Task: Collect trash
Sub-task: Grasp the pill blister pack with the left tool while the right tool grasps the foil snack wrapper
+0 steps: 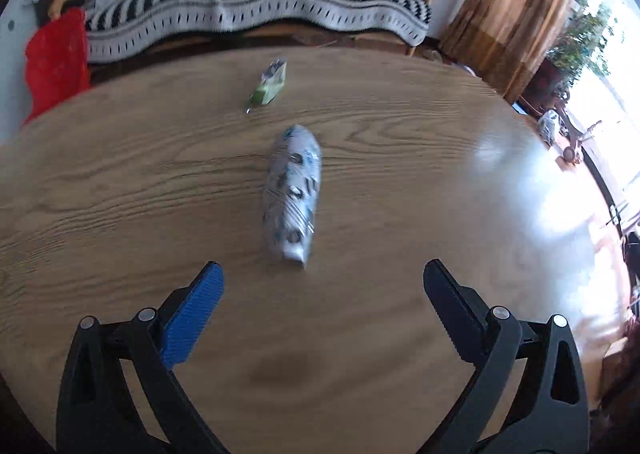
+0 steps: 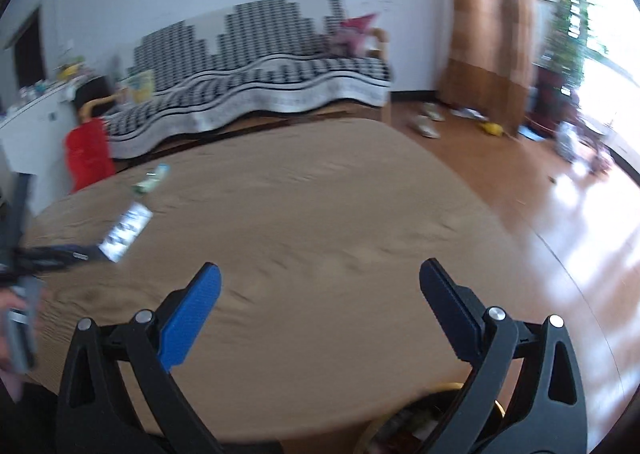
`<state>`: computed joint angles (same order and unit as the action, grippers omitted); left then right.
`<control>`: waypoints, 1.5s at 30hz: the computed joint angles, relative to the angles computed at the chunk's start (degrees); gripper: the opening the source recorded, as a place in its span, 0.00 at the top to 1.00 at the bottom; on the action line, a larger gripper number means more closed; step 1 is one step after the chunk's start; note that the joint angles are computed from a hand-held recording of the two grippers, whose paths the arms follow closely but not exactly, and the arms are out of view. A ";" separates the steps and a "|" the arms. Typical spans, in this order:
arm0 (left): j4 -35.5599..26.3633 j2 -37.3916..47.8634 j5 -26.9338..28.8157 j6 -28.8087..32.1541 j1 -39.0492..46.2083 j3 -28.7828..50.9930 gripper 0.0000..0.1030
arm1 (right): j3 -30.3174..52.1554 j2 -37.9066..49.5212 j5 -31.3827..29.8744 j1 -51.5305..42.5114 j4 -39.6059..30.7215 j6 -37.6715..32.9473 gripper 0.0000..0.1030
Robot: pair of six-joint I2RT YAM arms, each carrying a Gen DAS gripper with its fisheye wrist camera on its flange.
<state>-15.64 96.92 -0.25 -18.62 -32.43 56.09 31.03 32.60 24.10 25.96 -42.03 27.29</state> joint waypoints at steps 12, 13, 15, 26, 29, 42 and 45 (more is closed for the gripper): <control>7.45 14.82 -3.21 12.77 5.99 10.07 0.50 | 16.33 43.54 -4.21 2.56 25.16 -3.29 0.07; 7.36 15.04 -3.84 14.58 6.54 10.37 0.50 | 19.27 48.37 -5.06 2.78 26.88 -3.47 0.07; 8.54 15.03 -3.19 15.32 8.49 9.67 0.50 | 25.93 57.53 -6.69 3.55 29.63 -3.57 0.07; 11.45 15.21 -1.24 17.71 18.77 8.14 0.49 | 71.68 96.13 -11.89 4.35 17.64 -2.47 0.07; 11.62 15.07 -0.69 18.35 19.24 7.88 0.49 | 81.30 102.44 -11.93 4.61 13.01 -2.39 0.07; 11.87 14.91 -0.80 18.22 18.94 7.45 0.49 | 98.96 114.33 -10.39 4.44 2.31 -4.16 0.07; 11.83 14.90 -0.97 18.25 18.85 7.48 0.49 | 99.46 115.23 -10.65 4.35 1.69 -4.23 0.07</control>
